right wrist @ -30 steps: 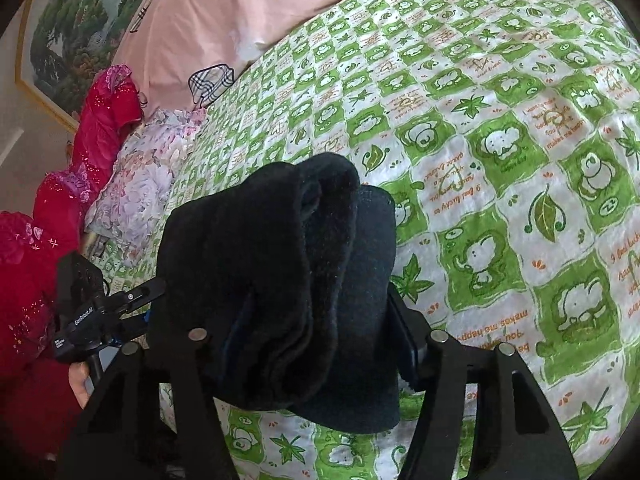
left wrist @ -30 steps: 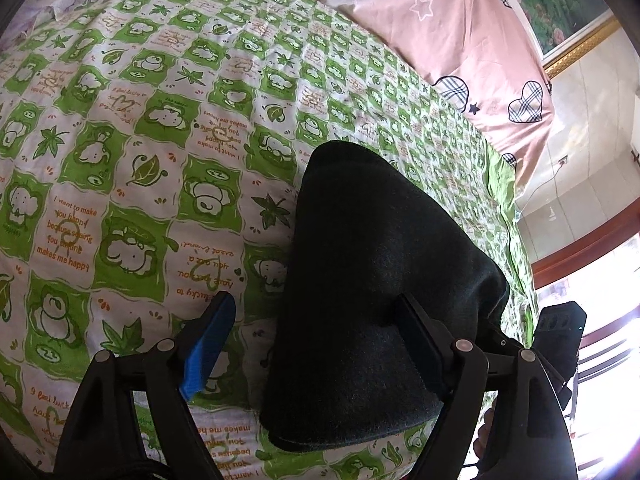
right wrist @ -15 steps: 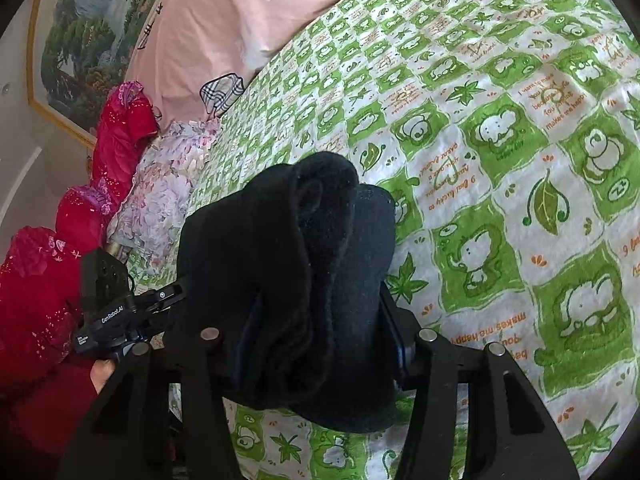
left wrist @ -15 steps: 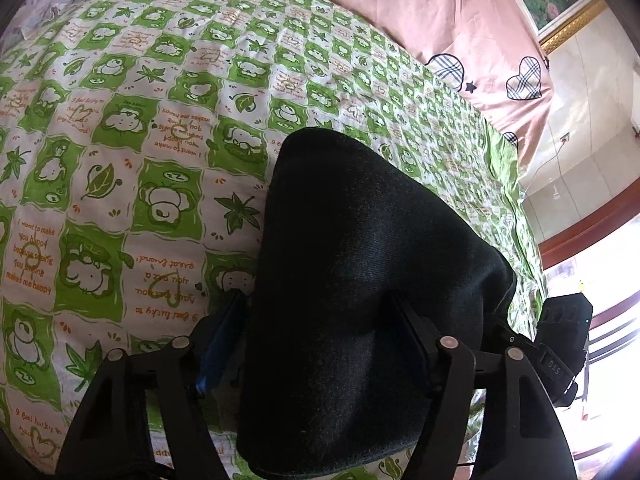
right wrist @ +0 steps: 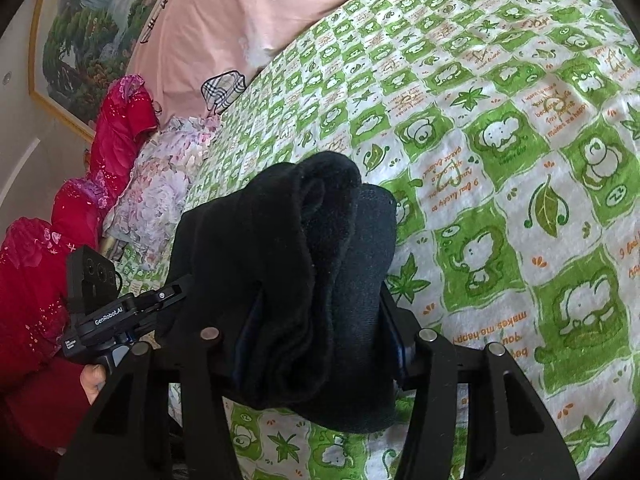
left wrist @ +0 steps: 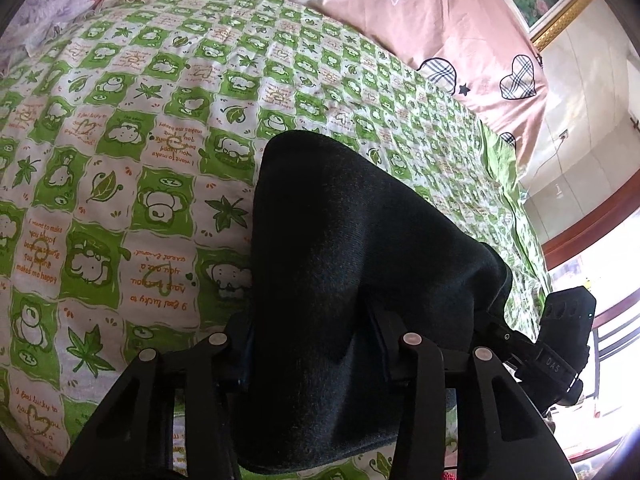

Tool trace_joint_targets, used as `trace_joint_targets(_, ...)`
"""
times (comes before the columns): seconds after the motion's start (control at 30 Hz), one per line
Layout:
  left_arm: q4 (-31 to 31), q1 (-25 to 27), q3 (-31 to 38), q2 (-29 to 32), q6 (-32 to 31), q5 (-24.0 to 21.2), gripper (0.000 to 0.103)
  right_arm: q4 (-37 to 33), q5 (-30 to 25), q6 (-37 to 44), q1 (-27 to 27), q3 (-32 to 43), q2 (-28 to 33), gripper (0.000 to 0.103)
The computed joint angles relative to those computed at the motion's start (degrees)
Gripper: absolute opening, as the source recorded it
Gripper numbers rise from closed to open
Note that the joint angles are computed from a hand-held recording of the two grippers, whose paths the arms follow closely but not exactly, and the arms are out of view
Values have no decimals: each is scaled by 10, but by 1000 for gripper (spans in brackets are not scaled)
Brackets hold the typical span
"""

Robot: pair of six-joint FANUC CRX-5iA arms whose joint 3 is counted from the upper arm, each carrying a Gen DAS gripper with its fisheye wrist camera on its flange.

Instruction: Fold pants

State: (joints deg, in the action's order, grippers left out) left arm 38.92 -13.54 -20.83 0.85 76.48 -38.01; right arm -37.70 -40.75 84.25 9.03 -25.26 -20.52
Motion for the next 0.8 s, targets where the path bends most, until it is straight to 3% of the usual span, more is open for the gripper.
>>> trace_joint_targets(0.3, -34, -3, -3, -27, 19, 5, 37, 83, 31, -67, 51, -7, -10, 51)
trace_joint_targets(0.8, -55, 18, -22, -82, 42, 12, 35, 60, 26, -14, 60, 30, 4, 46)
